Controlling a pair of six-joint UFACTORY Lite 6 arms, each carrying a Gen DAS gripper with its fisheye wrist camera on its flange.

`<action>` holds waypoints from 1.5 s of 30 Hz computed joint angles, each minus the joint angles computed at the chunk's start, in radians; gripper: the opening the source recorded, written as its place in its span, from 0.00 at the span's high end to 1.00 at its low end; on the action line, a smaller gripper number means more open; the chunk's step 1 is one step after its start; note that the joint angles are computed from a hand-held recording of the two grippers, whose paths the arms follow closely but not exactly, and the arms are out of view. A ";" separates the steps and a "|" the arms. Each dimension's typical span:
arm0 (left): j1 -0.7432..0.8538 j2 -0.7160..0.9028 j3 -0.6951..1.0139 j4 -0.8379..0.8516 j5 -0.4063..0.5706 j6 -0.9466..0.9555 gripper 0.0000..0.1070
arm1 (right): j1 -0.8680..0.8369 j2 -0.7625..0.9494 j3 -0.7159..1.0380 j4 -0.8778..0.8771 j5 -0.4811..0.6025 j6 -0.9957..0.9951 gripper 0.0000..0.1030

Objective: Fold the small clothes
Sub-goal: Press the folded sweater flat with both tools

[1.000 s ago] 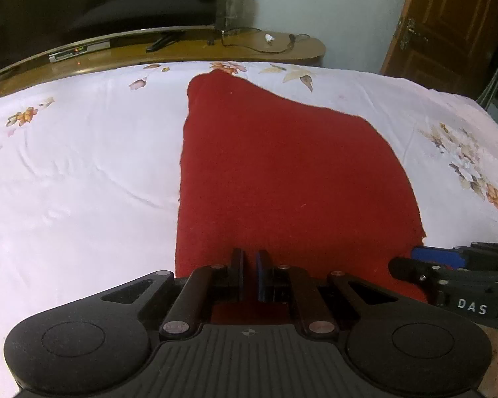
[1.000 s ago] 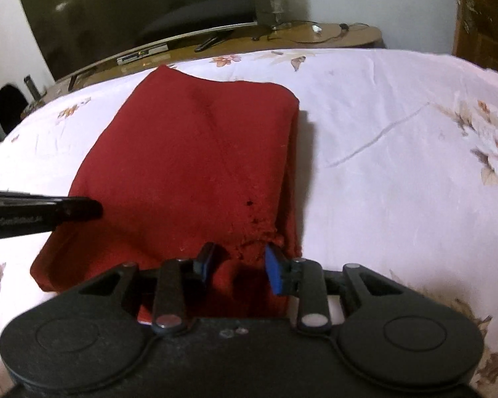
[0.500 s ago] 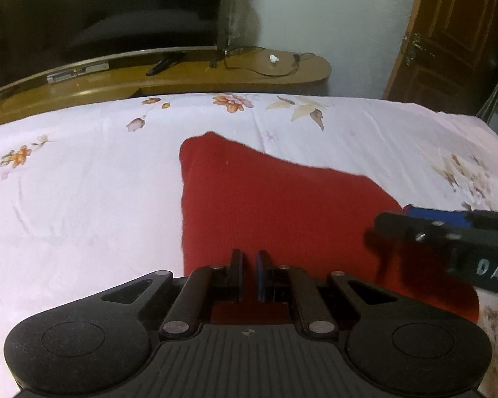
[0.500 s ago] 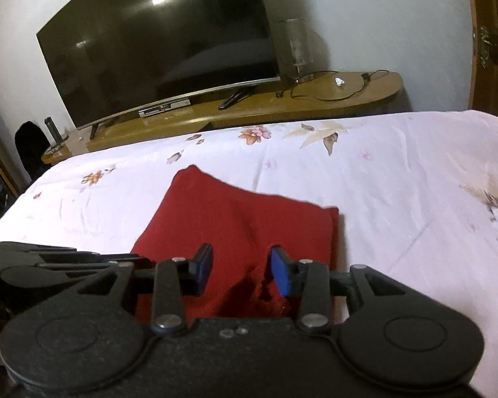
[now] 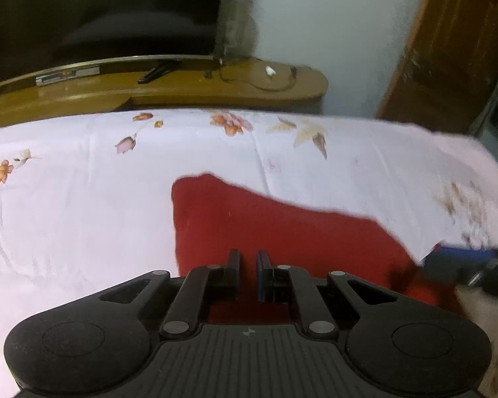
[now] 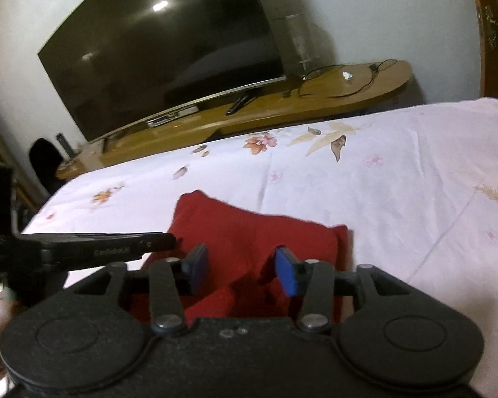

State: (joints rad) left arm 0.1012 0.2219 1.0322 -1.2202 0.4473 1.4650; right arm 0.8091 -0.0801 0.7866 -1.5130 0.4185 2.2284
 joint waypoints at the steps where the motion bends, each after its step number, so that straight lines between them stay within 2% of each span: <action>1: 0.011 -0.020 -0.032 -0.014 0.010 0.031 0.93 | 0.001 -0.043 -0.024 0.051 -0.008 -0.031 0.56; 3: 0.033 -0.068 -0.099 -0.045 0.036 0.079 0.93 | 0.020 -0.156 -0.107 0.074 -0.019 -0.003 0.53; 5: 0.054 -0.126 -0.171 -0.057 0.075 0.116 0.93 | 0.078 -0.265 -0.183 0.152 0.043 -0.021 0.46; 7: 0.056 -0.198 -0.250 -0.063 0.093 0.148 0.93 | 0.125 -0.354 -0.237 0.226 0.106 -0.028 0.44; 9: 0.045 -0.277 -0.341 -0.089 0.095 0.200 0.93 | 0.131 -0.448 -0.291 0.262 0.096 -0.019 0.44; 10: 0.034 -0.317 -0.384 -0.104 0.083 0.221 0.92 | 0.156 -0.467 -0.304 0.269 0.134 0.001 0.46; 13: 0.006 -0.403 -0.471 -0.072 0.098 0.192 0.92 | 0.261 -0.358 -0.240 0.269 0.269 0.005 0.61; 16: -0.022 -0.423 -0.503 0.026 0.124 0.102 0.92 | 0.317 -0.213 -0.170 0.190 0.281 0.081 0.70; 19: 0.056 -0.469 -0.537 0.046 0.178 0.064 0.92 | 0.412 -0.111 -0.135 0.221 0.316 0.092 0.71; 21: 0.094 -0.516 -0.558 0.050 0.186 0.075 0.92 | 0.452 -0.065 -0.145 0.264 0.303 0.108 0.71; 24: 0.110 -0.512 -0.565 0.074 0.183 0.107 0.92 | 0.460 0.047 -0.130 0.367 0.266 0.016 0.75; 26: 0.118 -0.496 -0.586 0.063 0.174 0.143 0.92 | 0.502 0.045 -0.161 0.357 0.278 0.078 0.75; 28: 0.127 -0.539 -0.637 0.028 0.170 0.205 0.92 | 0.519 0.052 -0.152 0.383 0.297 0.060 0.75; 32: 0.146 -0.532 -0.553 0.127 0.232 0.072 0.92 | 0.501 0.005 -0.127 0.455 0.289 -0.048 0.70; 34: 0.157 -0.513 -0.491 0.130 0.248 0.049 0.92 | 0.508 -0.087 -0.143 0.403 0.316 -0.008 0.69; 36: 0.163 -0.460 -0.401 0.119 0.249 0.029 0.92 | 0.489 -0.129 -0.105 0.374 0.376 -0.055 0.66; 38: 0.144 -0.389 -0.319 0.092 0.208 0.021 0.92 | 0.411 -0.113 -0.036 0.351 0.387 -0.158 0.63; 41: 0.079 -0.231 -0.181 0.053 0.104 0.008 0.92 | 0.258 -0.005 0.078 0.314 0.345 -0.279 0.59; 45: 0.006 -0.020 -0.039 -0.049 -0.015 0.052 0.92 | 0.084 0.192 0.205 0.230 0.239 -0.276 0.60</action>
